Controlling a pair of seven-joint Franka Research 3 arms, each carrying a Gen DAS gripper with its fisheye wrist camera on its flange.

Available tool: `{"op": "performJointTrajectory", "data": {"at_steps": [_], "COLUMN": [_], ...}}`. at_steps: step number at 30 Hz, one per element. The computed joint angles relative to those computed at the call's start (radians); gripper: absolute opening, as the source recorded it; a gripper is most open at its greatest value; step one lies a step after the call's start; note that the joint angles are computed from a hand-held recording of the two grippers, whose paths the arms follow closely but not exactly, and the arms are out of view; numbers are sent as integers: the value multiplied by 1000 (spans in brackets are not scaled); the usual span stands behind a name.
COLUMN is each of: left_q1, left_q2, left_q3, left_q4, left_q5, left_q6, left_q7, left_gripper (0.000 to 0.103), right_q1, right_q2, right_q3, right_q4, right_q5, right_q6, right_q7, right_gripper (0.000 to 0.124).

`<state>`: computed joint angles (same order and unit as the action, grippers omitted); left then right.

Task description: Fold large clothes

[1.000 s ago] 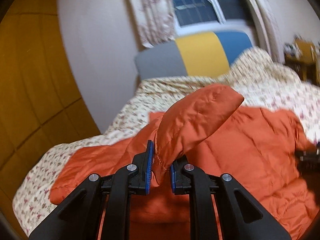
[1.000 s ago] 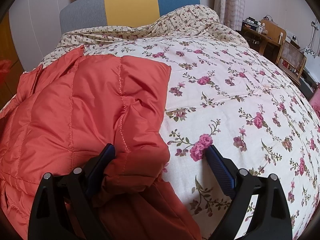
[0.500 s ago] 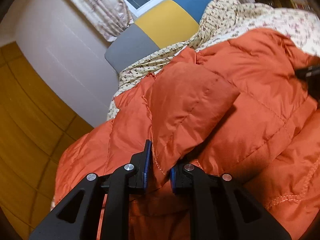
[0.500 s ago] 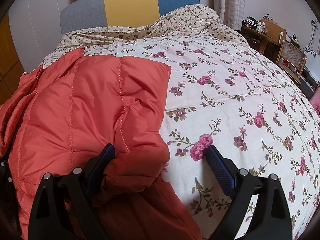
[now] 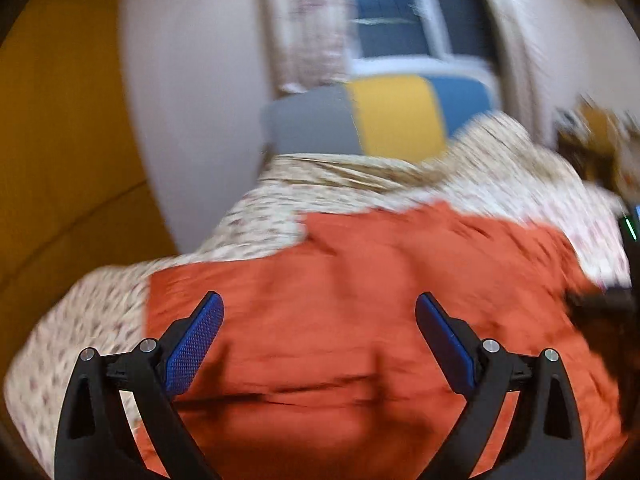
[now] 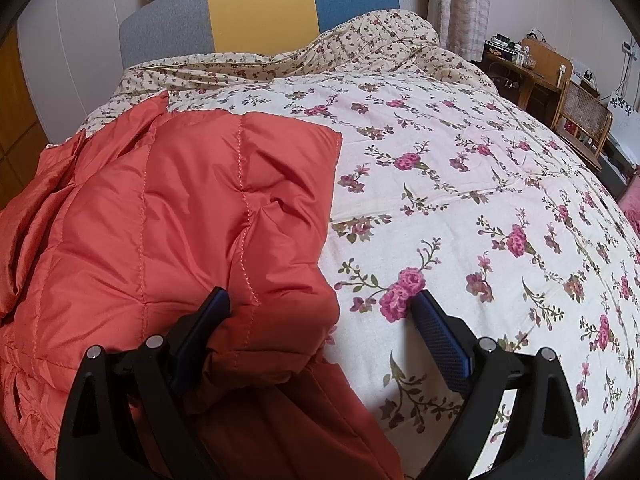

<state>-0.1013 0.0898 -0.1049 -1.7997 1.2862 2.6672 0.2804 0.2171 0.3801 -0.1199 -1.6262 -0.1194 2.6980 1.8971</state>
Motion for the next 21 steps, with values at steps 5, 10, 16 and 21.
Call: {"op": "performJointTrajectory", "data": {"at_steps": [5, 10, 16, 21], "left_q1": [65, 104, 93, 85], "left_q2": [0, 70, 138, 135], "left_q3": [36, 52, 68, 86], "left_q4": [-1, 16, 43, 36], "left_q5": [-123, -353, -465, -466], "left_q6": [-20, -40, -52, -47], "left_q7": [-11, 183, 300, 290], "left_gripper": [60, 48, 48, 55], "right_q1": [1, 1, 12, 5], "right_q2": [-1, 0, -6, -51], "right_q3": [-2, -2, -11, 13], "right_q4": [-1, -1, -4, -33], "right_q5": [-2, -3, -31, -30], "right_q6": [0, 0, -2, 49], "right_q7": [2, 3, 21, -19], "right_gripper": [92, 92, 92, 92]}}
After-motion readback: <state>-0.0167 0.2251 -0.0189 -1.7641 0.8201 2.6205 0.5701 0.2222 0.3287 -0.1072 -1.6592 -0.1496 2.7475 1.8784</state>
